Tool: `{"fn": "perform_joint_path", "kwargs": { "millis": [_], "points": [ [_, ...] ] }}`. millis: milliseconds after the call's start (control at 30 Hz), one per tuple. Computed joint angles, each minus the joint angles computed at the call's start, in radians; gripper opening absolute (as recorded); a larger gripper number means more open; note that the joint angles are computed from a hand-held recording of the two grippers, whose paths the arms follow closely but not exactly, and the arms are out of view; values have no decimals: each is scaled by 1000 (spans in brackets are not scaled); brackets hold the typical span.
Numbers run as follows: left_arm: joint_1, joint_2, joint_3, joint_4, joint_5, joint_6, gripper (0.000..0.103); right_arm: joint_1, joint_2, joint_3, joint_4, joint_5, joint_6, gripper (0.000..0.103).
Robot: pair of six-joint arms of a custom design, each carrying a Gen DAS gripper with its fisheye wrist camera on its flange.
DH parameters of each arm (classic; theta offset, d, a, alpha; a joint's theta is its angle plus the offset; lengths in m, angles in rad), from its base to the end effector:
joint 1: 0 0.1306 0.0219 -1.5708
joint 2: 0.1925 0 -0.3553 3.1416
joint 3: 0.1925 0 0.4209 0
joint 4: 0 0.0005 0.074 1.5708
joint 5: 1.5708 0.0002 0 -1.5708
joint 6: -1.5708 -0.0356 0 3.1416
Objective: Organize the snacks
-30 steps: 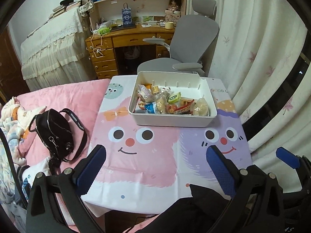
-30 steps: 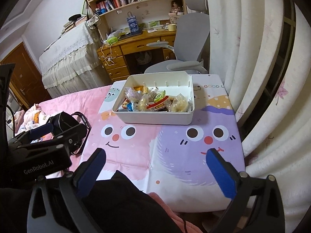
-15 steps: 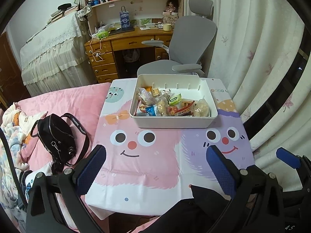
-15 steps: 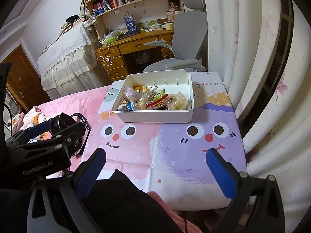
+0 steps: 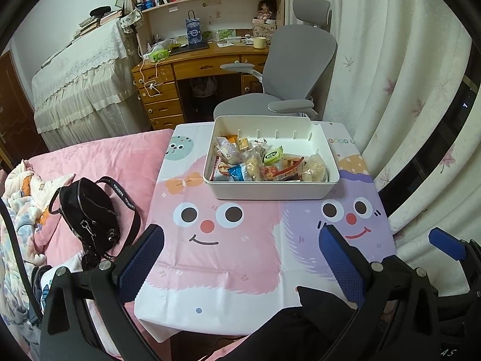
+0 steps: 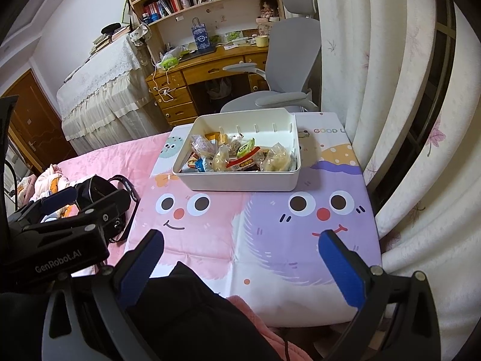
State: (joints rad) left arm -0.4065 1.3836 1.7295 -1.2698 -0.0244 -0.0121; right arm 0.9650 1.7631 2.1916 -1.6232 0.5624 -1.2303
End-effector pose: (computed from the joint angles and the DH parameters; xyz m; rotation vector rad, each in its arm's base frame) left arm 0.4462 -0.1917 0.5410 0.5093 2.4469 -0.1343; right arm 0.3441 0.4625 0.5379 0.4622 2.4354 0.0934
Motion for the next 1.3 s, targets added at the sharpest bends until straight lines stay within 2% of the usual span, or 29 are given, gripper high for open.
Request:
{"fn": "perform_joint_path", "kwargs": {
  "millis": [1300],
  "points": [
    [18,7,4,-3,0,-17,102,-4,12,22,-10,-15,2,103]
  ]
}}
